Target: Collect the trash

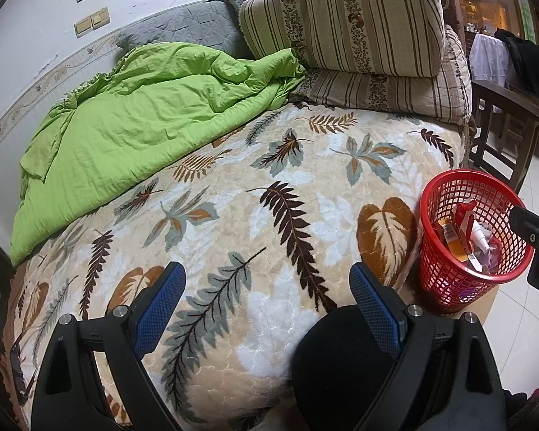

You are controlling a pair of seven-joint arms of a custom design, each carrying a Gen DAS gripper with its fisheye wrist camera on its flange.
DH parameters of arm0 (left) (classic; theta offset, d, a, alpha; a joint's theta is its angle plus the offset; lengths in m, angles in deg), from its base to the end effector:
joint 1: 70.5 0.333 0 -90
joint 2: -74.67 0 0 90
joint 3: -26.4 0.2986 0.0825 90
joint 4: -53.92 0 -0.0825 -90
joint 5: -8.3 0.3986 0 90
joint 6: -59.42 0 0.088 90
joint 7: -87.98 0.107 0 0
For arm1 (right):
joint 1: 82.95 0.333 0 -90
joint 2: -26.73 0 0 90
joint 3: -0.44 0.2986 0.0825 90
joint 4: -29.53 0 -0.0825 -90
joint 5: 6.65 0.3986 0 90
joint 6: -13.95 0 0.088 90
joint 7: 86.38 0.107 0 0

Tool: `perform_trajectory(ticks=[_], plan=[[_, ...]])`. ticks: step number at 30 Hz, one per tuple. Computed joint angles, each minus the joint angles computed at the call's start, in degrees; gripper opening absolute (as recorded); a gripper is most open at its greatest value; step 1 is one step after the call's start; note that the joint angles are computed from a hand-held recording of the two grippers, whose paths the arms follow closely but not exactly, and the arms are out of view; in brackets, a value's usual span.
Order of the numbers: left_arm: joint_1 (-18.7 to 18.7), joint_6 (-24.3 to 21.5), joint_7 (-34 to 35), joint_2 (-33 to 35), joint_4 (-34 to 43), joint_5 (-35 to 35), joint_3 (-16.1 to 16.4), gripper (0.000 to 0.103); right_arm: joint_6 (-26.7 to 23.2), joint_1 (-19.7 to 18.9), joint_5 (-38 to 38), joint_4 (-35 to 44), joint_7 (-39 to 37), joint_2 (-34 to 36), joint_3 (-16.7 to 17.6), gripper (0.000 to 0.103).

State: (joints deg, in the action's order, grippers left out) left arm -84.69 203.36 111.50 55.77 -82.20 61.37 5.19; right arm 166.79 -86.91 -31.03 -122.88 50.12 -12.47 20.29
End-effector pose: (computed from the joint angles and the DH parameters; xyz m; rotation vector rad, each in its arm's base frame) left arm 0.4018 -0.3010 0.4622 -1.5340 1.7436 -0.5540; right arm 0.3961 0.1293 0.4879 -1.5970 1.9827 -0.8955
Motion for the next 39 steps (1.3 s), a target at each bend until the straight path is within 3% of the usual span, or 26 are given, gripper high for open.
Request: perform_trajectory(ticks=[24, 30, 34, 36, 39], plan=[[-0.3, -0.1, -0.1, 0.2, 0.2, -0.1, 0.0, 0.092, -0.1, 0.1, -0.1, 0.2, -0.1, 0.3, -0.2, 0.095], [-0.7, 2.8, 3.2, -0.4, -0.9, -7.0, 2.7, 0.092, 1.1, 0.3, 0.1, 0.1, -0.3, 0.9, -0.5, 0.095], [2.4, -0.1, 1.4, -2.6, -2.8, -7.9, 3.1, 0.092, 5.9, 0.6, -1.1, 3.1, -3.7, 6.7, -0.4, 0.095], [4.0, -0.8, 0.2, -4.2, -4.4, -9.1, 4.4, 0.092, 5.1, 1.1, -2.0, 7.6, -6.2, 11.8, 0.5, 0.095], [6.9, -2.5, -0.8, -5.5, -6.4, -11.8, 6.4, 0.092, 3.3, 10.5, 5.2, 17.7, -18.1, 23.6, -4.9, 0.095]])
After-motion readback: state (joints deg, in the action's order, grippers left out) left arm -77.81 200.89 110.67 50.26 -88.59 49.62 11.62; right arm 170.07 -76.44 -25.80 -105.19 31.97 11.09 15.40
